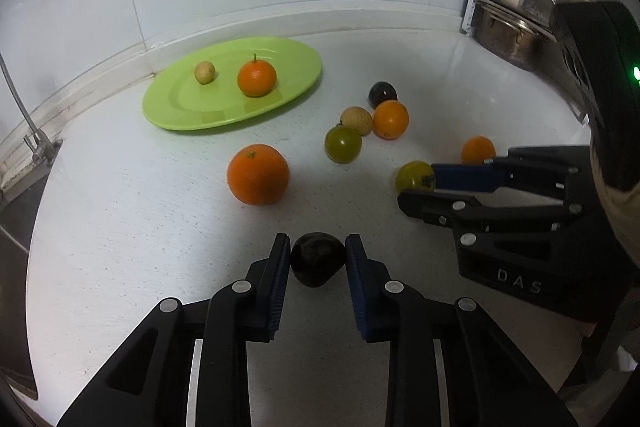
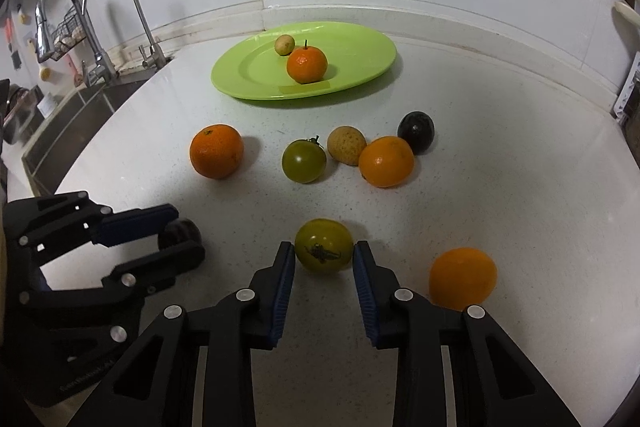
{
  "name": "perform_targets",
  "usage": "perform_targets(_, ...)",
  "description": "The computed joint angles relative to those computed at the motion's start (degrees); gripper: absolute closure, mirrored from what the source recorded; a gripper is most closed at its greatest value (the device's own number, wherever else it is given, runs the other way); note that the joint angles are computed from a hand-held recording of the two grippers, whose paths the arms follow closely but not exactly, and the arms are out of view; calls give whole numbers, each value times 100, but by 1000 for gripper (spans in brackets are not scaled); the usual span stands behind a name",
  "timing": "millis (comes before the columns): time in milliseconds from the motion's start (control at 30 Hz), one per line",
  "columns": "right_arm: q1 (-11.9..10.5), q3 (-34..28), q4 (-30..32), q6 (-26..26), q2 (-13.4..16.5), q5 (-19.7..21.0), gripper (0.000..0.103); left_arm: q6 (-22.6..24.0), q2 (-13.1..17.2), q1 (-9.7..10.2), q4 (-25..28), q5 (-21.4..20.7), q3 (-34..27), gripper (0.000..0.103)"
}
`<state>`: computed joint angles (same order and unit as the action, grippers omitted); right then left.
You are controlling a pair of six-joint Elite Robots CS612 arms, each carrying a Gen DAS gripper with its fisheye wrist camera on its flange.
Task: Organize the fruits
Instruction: 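Grasp the black plum with the left gripper while the right gripper grasps a green tomato, then carry the plum and tomato over the green plate and open both grippers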
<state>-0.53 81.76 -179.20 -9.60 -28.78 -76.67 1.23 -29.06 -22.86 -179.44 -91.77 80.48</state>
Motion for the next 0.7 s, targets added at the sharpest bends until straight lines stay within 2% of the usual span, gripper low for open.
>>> perform_targets(700,142,365,-848,320,-250,-44,73,30,-257,194,-481,-94,254,75)
